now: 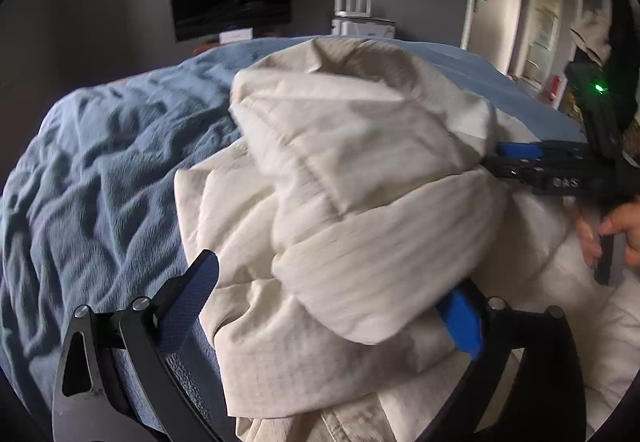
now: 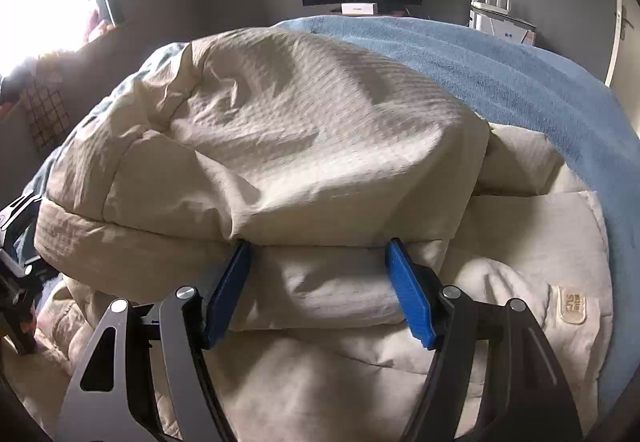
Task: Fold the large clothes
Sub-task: 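Grasp the folded hood end of the jacket with the left tool, then fold the held hood end down toward the brown hem and open the left tool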
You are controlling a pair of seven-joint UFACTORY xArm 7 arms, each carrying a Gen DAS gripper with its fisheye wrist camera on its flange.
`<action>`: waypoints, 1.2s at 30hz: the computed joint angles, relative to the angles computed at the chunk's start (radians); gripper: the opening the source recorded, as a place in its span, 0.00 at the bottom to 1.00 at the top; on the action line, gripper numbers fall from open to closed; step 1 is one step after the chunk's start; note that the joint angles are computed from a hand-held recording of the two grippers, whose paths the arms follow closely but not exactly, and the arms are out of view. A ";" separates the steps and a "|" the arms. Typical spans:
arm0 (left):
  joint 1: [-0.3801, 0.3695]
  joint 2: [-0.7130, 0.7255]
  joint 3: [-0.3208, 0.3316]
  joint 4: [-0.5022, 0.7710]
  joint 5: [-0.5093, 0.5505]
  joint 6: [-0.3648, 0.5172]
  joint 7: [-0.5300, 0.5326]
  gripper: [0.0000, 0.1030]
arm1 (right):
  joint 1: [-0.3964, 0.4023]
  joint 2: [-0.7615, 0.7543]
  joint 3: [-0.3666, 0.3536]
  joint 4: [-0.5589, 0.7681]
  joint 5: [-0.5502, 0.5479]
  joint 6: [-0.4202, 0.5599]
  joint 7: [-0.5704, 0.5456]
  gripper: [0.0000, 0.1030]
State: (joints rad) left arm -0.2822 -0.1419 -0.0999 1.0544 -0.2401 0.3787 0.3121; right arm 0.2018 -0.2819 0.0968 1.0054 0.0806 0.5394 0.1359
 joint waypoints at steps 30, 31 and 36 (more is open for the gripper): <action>0.033 0.129 0.000 0.124 -0.250 0.149 0.226 0.36 | -0.056 -0.072 0.054 -0.083 -0.090 -0.137 0.027 0.64; 0.038 0.133 -0.001 0.130 -0.259 0.156 0.232 0.36 | -0.069 -0.064 0.057 -0.071 -0.114 -0.139 0.046 0.64; 0.047 0.130 -0.008 0.122 -0.270 0.158 0.243 0.36 | -0.098 0.035 0.023 0.022 -0.167 -0.102 0.077 0.64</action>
